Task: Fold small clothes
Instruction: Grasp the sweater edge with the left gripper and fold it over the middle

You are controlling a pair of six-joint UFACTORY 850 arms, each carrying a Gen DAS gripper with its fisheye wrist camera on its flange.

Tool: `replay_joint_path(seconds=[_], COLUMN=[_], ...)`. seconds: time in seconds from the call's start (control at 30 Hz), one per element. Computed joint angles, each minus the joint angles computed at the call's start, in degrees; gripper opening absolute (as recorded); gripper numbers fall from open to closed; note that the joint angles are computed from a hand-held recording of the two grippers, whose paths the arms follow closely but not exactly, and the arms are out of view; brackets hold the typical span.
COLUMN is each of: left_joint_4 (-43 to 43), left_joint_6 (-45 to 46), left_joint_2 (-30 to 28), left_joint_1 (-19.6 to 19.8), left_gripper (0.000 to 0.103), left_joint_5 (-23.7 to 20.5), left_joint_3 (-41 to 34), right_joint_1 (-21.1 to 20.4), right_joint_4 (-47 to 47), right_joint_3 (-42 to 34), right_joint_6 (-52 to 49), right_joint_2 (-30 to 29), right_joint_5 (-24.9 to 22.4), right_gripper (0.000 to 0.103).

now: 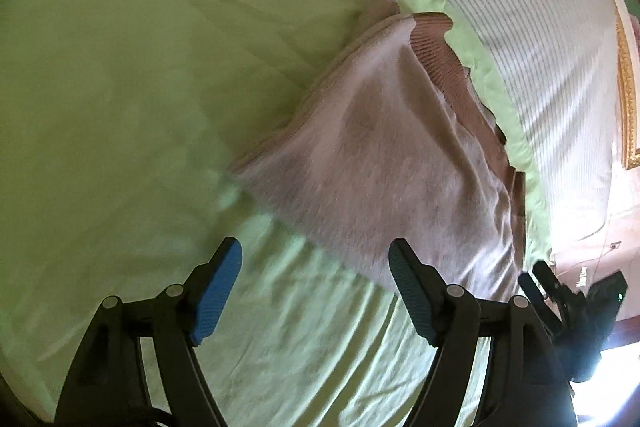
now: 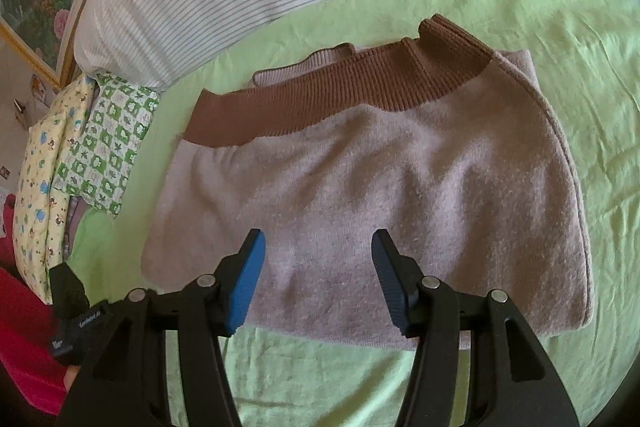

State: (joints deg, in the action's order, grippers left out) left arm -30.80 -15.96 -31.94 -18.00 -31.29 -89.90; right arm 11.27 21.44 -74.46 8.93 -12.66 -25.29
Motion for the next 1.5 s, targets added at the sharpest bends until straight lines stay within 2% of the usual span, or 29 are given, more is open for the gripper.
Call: replay_joint_path(seconds=[0.17, 0.5, 0.57, 0.63, 0.73, 0.8, 1.0, 1.23, 1.5], left_joint_4=[2.7, 15.2, 16.0, 14.9, 15.1, 18.1, 23.5, 26.6, 25.7], left_joint_6=[-4.5, -15.9, -16.0, -14.1, -13.4, -14.9, -14.2, -6.4, 5.4], left_joint_2=[-4.0, -6.8, -7.0, -7.4, -7.6, -7.3, -6.4, -8.8, -15.4], left_joint_1=[-0.2, -2.0, -2.2, -2.2, -2.3, -2.9, -5.4, -10.2, -15.9], left_gripper=[0.079, 0.079, 0.068, 0.041, 0.015, 0.012, 0.009, 0.009, 0.007], left_joint_5=[-0.2, 1.4, 1.9, 1.9, 2.3, 2.9, 4.7, 4.0, 0.7], left_joint_3=[-4.7, -9.2, -9.6, -10.3, -11.0, -11.5, -14.6, -23.2, -34.4], right_joint_1=[-0.6, -2.4, -2.5, -2.6, -2.8, -2.9, -3.9, -6.2, -10.5], right_joint_4=[-0.4, 1.6, 2.7, 3.5, 4.6, 4.9, 5.9, 8.0, 23.1], right_joint_3=[-0.6, -5.7, -7.4, -8.5, -10.0, -10.5, -10.1, -7.1, -3.9], right_joint_6=[0.4, -2.2, -3.5, -4.5, -5.9, -6.4, -6.9, -6.6, -19.9], right_joint_2=[-0.3, -5.0, -6.5, -7.3, -8.6, -9.1, -9.0, -6.5, -3.2], right_joint_5=[-0.1, -1.5, -1.8, -2.0, -2.5, -2.8, -2.6, -0.9, -1.5], right_gripper=[0.057, 0.057, 0.057, 0.057, 0.057, 0.057, 0.057, 0.057, 0.057])
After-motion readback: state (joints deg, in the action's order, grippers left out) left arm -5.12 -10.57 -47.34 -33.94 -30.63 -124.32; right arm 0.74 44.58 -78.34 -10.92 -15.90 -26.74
